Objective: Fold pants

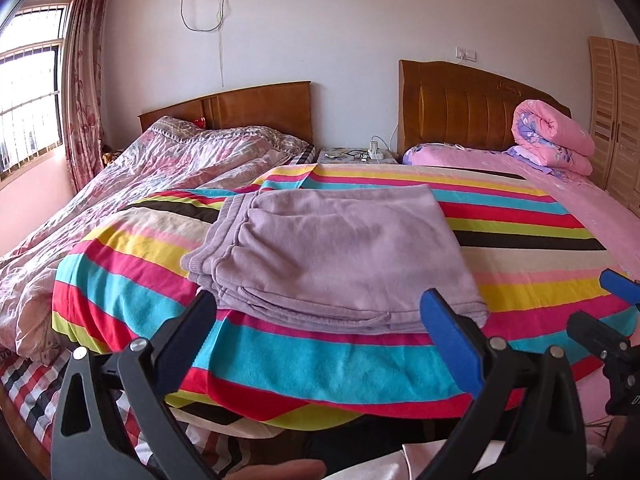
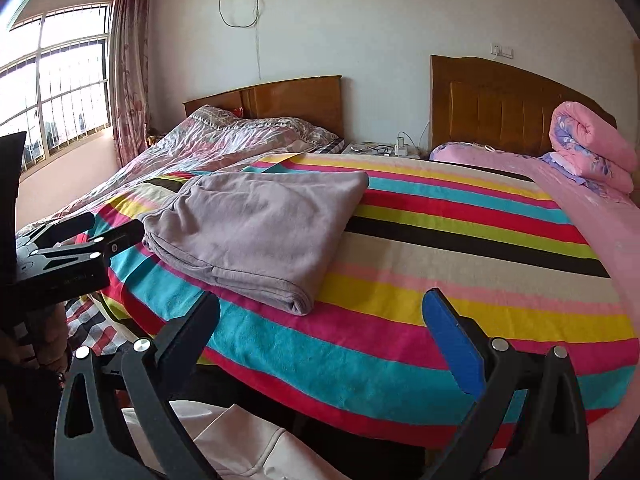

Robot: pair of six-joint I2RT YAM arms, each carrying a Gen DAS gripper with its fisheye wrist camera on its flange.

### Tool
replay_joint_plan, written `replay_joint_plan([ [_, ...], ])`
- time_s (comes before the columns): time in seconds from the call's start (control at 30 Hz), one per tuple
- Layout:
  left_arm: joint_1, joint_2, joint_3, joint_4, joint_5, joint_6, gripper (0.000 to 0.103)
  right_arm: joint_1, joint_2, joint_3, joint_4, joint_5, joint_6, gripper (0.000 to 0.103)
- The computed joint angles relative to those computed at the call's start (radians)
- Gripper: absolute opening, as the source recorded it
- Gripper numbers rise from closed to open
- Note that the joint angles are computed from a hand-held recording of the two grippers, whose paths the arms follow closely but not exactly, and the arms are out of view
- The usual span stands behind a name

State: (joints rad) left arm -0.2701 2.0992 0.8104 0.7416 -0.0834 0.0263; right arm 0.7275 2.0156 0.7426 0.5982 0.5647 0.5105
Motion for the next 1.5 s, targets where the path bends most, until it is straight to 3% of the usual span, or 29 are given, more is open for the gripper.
replay_joint_plan([
  [0.27, -0.01, 0.017, -0.035, 0.081, -0.021, 0.004, 0.102, -0.007, -0.021, -0.042, 0.058, -0.007, 0.016, 0.098],
  [0.73, -0.002, 0.017, -0.023, 0.059, -0.026, -0.004, 0.102, 0.023, -0.013, -0.019, 0.066, -0.011, -0.056, 0.098],
  [1.5, 0.003, 0.019, -0.018, 0.05, -0.022, -0.009, 0.102, 0.027, -0.008, -0.012, 0.062, -0.012, -0.057, 0.098],
])
